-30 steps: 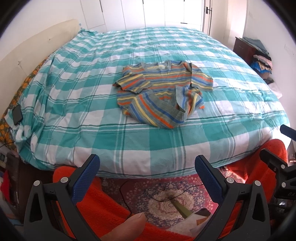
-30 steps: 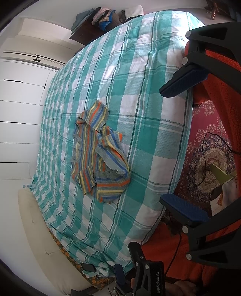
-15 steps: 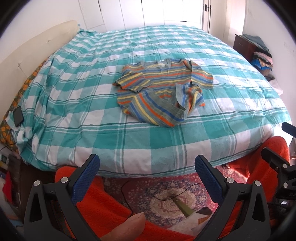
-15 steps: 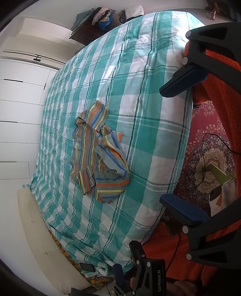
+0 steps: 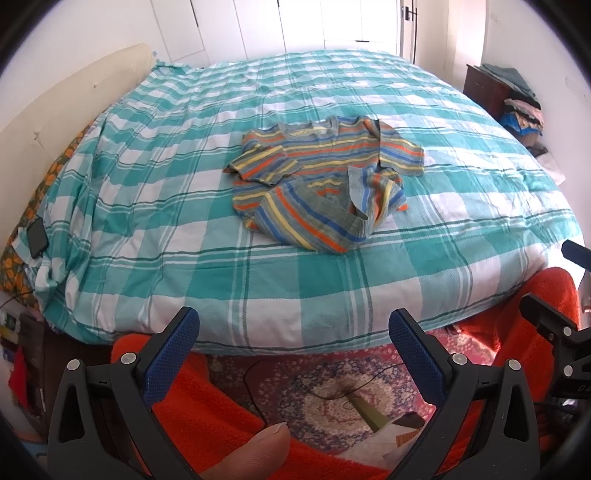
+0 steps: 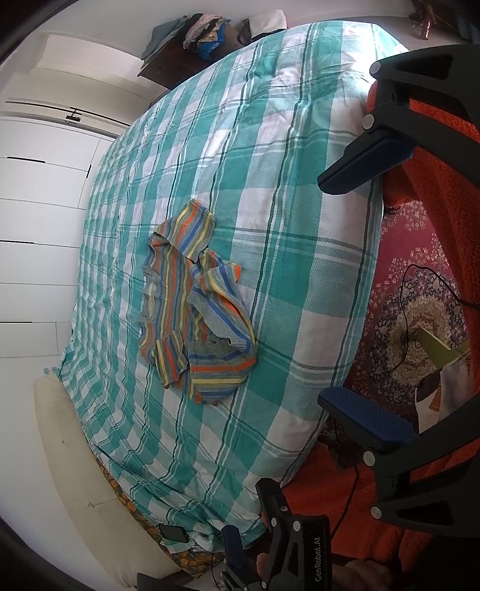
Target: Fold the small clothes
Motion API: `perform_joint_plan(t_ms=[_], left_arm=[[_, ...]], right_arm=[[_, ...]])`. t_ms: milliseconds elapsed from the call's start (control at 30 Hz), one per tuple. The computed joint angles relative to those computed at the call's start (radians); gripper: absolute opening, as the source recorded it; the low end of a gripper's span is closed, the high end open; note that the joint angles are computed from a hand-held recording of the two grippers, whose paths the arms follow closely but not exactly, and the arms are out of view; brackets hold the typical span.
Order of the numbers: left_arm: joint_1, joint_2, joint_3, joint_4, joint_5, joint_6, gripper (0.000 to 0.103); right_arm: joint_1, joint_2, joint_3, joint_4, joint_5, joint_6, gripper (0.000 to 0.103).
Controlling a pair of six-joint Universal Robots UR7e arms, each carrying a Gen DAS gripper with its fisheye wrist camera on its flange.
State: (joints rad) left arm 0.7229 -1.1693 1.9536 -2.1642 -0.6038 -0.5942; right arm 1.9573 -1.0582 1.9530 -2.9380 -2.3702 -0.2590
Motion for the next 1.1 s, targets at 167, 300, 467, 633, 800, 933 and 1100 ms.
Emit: perform_joint_plan(t_ms=[167,300,467,633,800,933,1100], left_arm=[[-0.001,0.009,-0.010,0.016,0.000,-0.001,0.102],[-0.001,0.010,-0.010,0.011,0.002,0.002,0.102],[0.000,0.010,-0.012,0.014,0.001,0.004,0.102],[-0.001,0.010,-0.012,0.014,0.002,0.002,0.102],[0.000,0.010,-0.012,0.015,0.002,0.002,0.102],[0.004,0.012,-0.020,0.021,0.001,0.008,0.102],[0.004,0.014,-0.020,0.019,0.001,0.008,0.102]], right_arm=[[0.003,0.009,-0.005,-0.009,-0.032,-0.003,0.103],[0.002,0.009,-0.007,-0.008,-0.030,-0.006,0.103],[0.002,0.012,-0.012,-0.002,-0.031,-0.008,0.103],[0.003,0.018,-0.014,-0.006,-0.038,-0.009,0.103],[0.002,0.017,-0.014,-0.003,-0.038,-0.008,0.103],[0.002,0.018,-0.014,-0.001,-0.039,-0.005,0.103],[-0.004,0.019,-0.012,-0.007,-0.037,-0.007,0.103]])
